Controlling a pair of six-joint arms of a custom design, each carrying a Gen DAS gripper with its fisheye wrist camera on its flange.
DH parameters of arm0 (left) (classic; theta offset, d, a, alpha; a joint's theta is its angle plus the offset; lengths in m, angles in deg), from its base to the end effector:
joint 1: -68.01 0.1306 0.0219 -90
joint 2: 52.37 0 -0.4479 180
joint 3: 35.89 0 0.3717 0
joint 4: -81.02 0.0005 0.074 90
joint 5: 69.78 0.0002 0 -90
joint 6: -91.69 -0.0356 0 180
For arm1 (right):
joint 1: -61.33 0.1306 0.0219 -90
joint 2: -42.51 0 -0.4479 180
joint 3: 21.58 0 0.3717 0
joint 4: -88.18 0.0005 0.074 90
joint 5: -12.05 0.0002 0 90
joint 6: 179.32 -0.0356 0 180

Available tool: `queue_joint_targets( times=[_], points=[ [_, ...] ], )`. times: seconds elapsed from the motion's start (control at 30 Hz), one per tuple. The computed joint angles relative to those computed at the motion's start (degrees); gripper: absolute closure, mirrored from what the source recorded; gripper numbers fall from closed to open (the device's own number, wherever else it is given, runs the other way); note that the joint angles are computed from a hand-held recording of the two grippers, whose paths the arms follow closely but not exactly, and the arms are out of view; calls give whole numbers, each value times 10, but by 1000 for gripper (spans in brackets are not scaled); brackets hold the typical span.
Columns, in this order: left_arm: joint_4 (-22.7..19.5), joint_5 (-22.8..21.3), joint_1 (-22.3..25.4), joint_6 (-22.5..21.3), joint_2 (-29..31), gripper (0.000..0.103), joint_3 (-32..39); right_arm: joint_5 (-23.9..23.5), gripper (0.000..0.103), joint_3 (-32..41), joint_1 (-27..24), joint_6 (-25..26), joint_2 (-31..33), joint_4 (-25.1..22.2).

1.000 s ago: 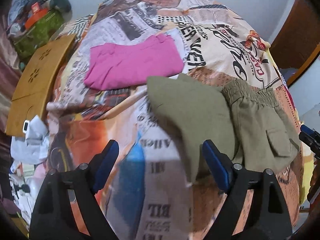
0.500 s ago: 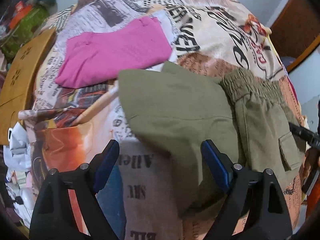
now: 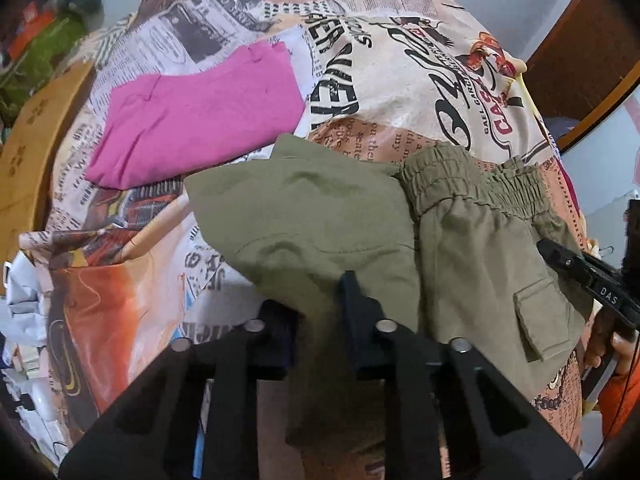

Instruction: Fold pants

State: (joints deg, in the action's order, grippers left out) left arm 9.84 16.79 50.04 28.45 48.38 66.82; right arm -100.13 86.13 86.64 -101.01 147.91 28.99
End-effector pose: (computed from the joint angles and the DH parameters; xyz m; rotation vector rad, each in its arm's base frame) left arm 0.4910 -0.1575 0.4809 -0.2284 2.7720 -0.1170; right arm 0.5102 0.2556 0.4877 -0.4623 2.5833 0.7342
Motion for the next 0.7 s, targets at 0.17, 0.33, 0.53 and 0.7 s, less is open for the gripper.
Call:
queue_joint_targets(
  times=[0.17, 0.33, 0.53, 0.7],
  points=[
    [6, -15, 1, 6, -18, 97, 4, 29, 93, 19, 10, 17, -9, 5],
    [8, -18, -2, -10, -36, 100, 17, 40, 94, 45, 18, 27, -17, 11],
    [9, -68, -13, -29, -56, 100, 32, 54, 94, 88, 35, 35, -15, 18],
    [7, -78, 5, -39, -70, 100, 47, 64, 94, 139, 50, 37, 2, 18]
  ],
)
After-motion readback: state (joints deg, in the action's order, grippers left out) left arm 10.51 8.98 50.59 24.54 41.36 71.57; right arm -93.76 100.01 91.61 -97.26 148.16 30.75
